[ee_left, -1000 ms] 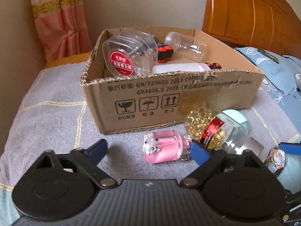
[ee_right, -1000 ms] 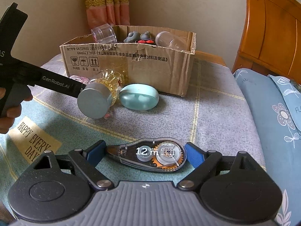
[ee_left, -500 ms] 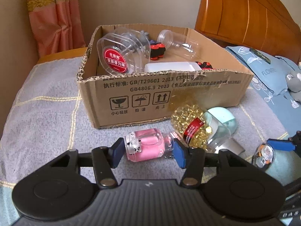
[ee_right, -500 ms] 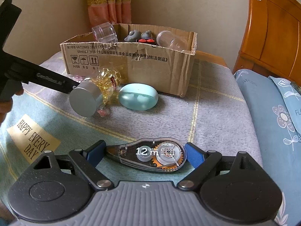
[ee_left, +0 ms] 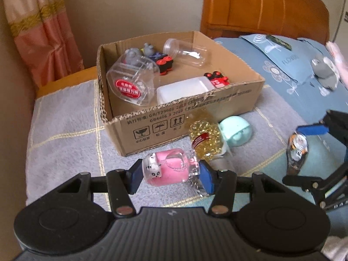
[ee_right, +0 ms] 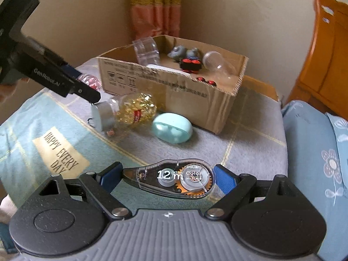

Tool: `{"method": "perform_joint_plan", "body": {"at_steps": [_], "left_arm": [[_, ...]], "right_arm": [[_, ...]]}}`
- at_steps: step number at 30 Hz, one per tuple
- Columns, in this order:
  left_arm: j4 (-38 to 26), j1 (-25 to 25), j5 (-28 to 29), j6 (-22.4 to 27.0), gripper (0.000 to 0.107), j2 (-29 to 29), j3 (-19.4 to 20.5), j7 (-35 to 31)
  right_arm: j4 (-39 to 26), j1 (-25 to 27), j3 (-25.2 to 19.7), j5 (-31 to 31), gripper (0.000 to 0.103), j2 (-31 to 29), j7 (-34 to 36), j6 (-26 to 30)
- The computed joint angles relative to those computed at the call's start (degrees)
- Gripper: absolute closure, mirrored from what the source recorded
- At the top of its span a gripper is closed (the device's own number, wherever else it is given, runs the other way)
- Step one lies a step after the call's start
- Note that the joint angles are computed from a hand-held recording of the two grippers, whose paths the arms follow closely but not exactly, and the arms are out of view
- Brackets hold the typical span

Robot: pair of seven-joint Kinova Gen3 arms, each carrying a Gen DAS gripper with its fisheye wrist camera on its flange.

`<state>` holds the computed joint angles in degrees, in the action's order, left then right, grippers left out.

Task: Organize rigid objects
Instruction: 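Lower the pink bottle and tape roller into the box and open both tools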

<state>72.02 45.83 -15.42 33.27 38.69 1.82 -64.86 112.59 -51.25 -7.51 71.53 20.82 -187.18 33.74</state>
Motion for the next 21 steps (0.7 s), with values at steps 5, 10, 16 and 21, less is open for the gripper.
{"method": "perform_joint_plan", "body": {"at_steps": [5, 10, 16, 21], "left_arm": [[-0.64, -1.36, 0.55, 2.13, 0.055, -2.00, 2.21, -4.15], [-2.72, -1.58, 1.07, 5.46, 0.055, -2.31, 2.90, -6.83], [-3.18, -3.13, 3.25, 6.24, 0.055, -3.97, 4.10, -9.09], [-5.11, -3.14, 3.26, 6.60, 0.055, -4.74, 3.61, -9.79]], "right_arm": [[-0.69, 0.55, -0.63, -2.07, 0.010, -1.69, 5.23, 0.38], [-1.33, 1.73, -0.74, -4.93, 0.010, -3.16, 9.90, -0.83], [-2.45, 2.88, -0.19, -7.58, 0.010, -4.46, 14.80, -1.61], [-4.39, 4.28, 0.49, -8.25, 0.010, -5.19, 18.90, -2.26]]}}
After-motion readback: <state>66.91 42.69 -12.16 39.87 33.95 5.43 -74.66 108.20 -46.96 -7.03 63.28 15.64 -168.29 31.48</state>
